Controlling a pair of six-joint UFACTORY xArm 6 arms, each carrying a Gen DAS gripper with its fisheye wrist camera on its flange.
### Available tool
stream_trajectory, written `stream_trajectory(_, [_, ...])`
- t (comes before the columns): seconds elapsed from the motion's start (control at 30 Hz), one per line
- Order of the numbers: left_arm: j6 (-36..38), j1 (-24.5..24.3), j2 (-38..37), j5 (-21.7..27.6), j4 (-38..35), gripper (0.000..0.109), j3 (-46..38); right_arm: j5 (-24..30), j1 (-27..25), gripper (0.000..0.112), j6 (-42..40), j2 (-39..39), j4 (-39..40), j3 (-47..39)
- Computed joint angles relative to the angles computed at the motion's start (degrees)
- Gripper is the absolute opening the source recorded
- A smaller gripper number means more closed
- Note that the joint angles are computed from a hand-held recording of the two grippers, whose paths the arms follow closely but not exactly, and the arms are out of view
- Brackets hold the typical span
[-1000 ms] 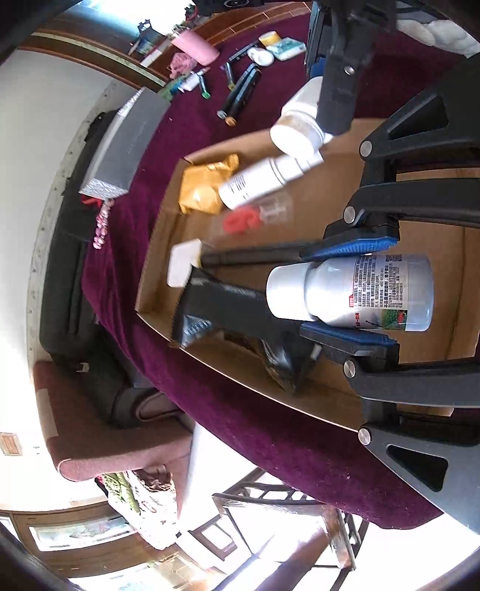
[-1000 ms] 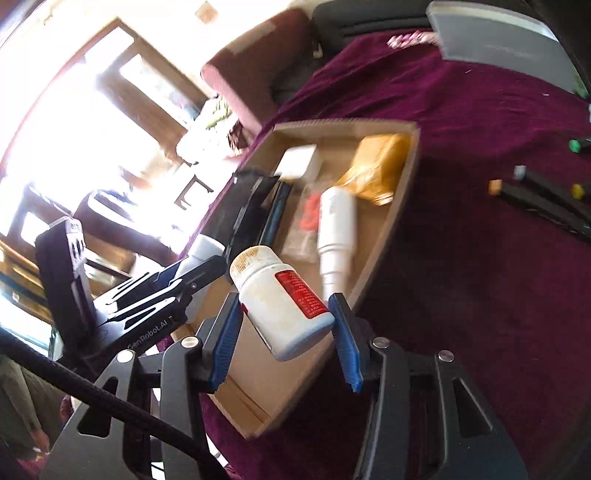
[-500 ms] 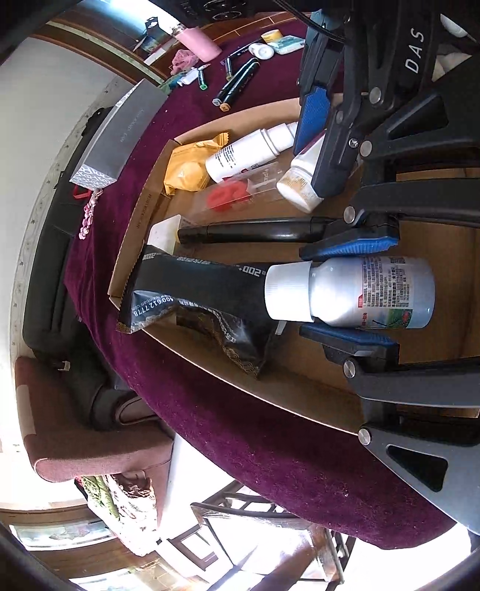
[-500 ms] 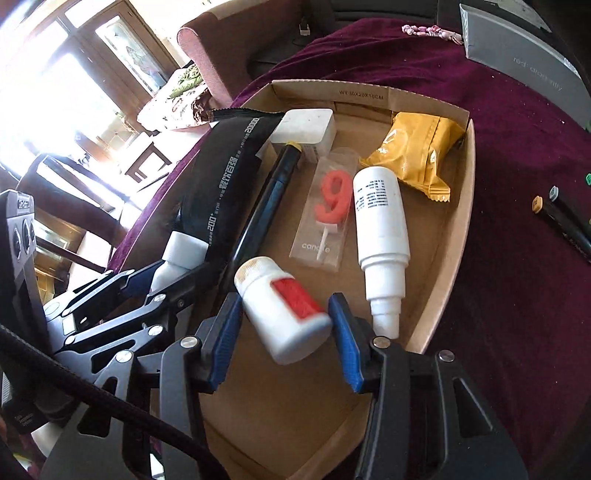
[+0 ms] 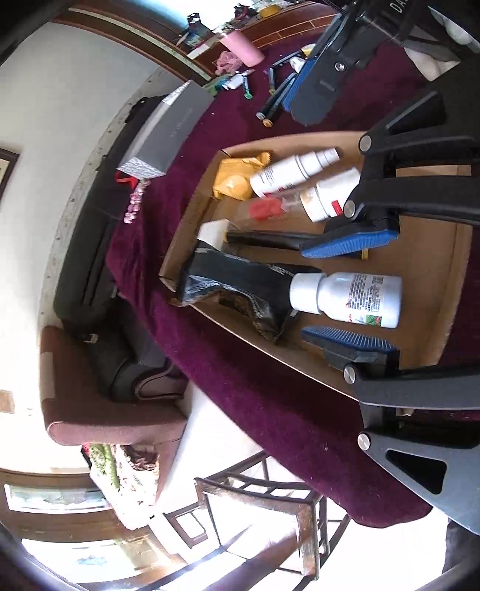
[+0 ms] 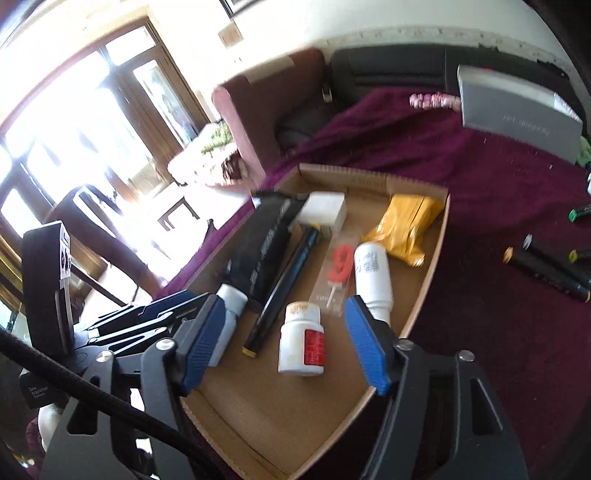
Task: Organize objects
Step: 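Lower both bottles into the box and open both grippers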
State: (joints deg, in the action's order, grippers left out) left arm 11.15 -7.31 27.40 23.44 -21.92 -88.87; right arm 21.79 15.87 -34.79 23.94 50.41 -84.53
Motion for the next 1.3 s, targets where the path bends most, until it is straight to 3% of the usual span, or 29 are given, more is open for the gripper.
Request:
stream_trajectory(0.2, [-5.3, -2.1, -6.9, -5.1, 6.8, 0.036, 6.5, -6.4, -0.8, 0.079, -23.7, -6.1, 23.4, 6.6])
stream_trajectory(0.43, [-14.1, -5.8, -10.9, -8.4, 18.8, 0.036, 9.8, -4.4, -6.8, 0.081, -31.4, -6.5, 36.6, 7.8])
stream_trajectory(0.57, [-15.7, -6.8, -10.9, -8.0, 21.2, 0.036, 9.6, -5.8, -9.5, 0.081, -38.2, -6.2, 45.5, 7.6])
stream_trajectory(0.8, [-8.8, -7.4, -9.6, -7.2, 12.7, 0.036, 8.4, -3.3, -13.1, 0.081, -34.4, -4.7, 45.6, 7.0])
stream_trajectory(1.0, [0.6, -6.5, -7.4, -4.5, 0.8, 0.036, 5.8, -7.5, -12.8, 0.081, -35.1, -3.9, 46.6, 6.8])
stream_trajectory(1.3, [3.0, -4.9, -5.5, -1.3, -1.6, 0.036, 1.6, -11.8, -13.4, 0.081, -28.2, -2.2, 41.2, 6.7])
